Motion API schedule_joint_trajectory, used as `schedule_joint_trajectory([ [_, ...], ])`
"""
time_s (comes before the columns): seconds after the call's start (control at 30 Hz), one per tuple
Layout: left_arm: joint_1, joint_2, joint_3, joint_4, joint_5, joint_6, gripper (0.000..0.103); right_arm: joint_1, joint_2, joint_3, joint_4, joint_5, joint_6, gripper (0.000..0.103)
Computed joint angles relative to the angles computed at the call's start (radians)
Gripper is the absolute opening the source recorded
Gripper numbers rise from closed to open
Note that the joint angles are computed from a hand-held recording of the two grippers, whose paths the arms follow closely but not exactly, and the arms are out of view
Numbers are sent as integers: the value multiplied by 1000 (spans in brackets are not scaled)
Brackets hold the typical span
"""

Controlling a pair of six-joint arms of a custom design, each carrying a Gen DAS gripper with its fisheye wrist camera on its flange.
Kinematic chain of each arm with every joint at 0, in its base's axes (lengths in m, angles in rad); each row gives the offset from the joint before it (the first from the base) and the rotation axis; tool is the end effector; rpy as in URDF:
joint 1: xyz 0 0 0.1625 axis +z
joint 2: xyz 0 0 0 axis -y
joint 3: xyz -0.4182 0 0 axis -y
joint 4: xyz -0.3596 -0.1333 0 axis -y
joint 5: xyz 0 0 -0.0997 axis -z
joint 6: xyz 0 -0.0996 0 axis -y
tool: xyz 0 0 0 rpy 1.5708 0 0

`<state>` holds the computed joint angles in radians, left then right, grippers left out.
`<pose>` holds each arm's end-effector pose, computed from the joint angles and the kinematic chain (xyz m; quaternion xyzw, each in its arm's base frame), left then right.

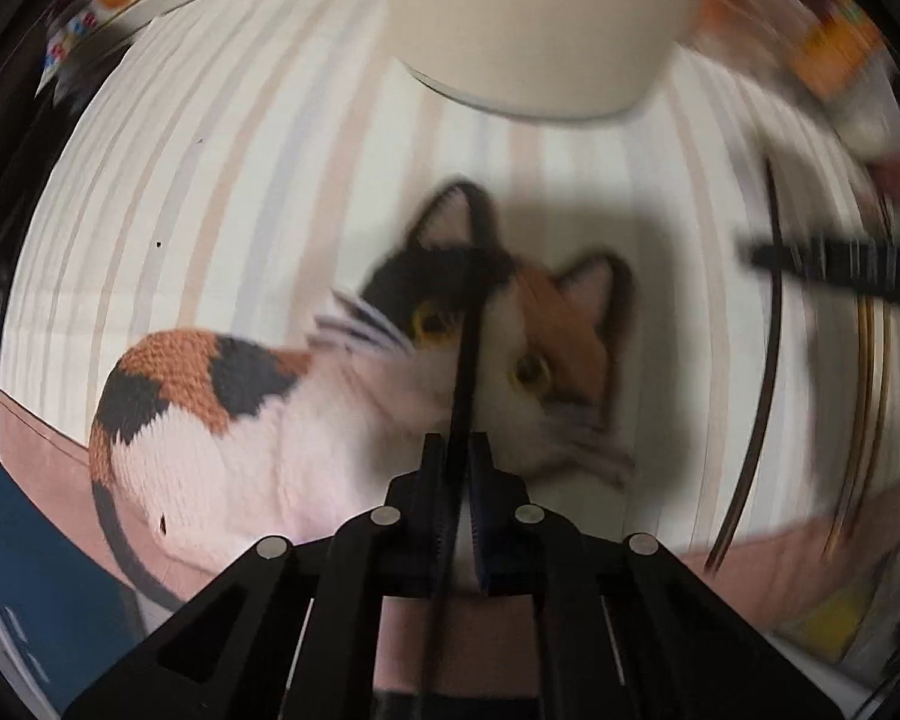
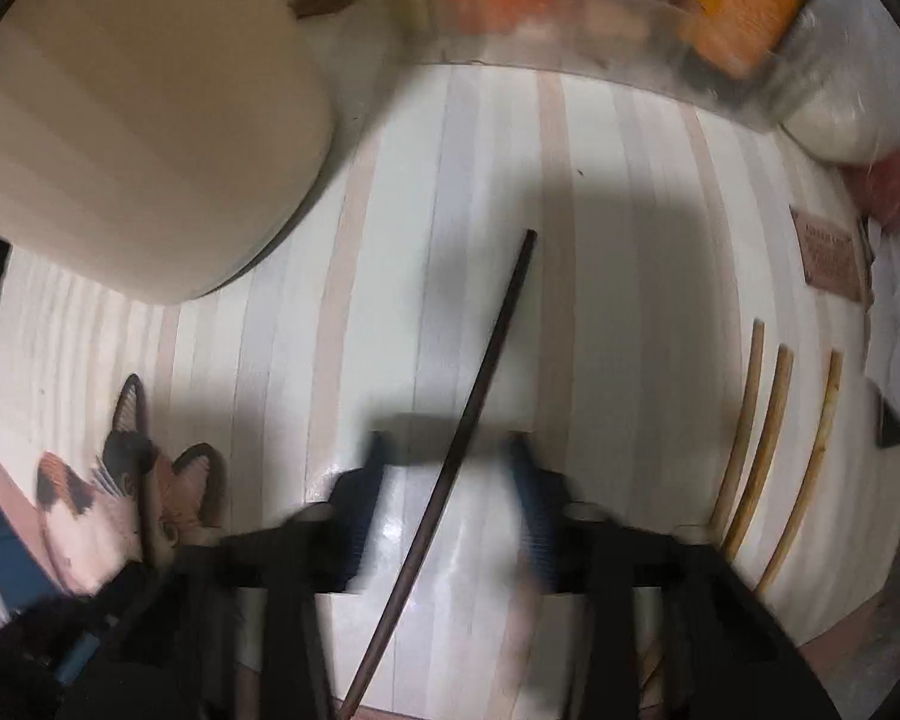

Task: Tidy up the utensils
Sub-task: 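Grasp a dark chopstick with the left gripper while the right gripper grasps another, then lift both dark chopsticks and carry them over the beige holder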

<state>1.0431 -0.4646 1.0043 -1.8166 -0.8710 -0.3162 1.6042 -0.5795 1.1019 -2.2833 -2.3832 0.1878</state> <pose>-0.2099 -0.7523 0.0633 0.1480 0.9188 -0.0134 0.3657 0.0868 -0.7699 0.1637 -0.1079 -0.9089 0.1301 0.3813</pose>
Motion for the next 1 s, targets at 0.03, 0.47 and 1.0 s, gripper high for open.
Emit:
schedule_joint_trajectory([
  [0.03, 7, 15, -35, 4, -6, -14, 4, 5, 8, -2, -2, -26, -19, 16],
  [0.47, 44, 132, -359, 224, -123, -79, 9, -26, -137, 170, 107, 99, -27, 6],
  [1.0, 0, 11, -89, 90, -44, -75, 4, -36, -117, 116, 79, 163, 33, 6],
])
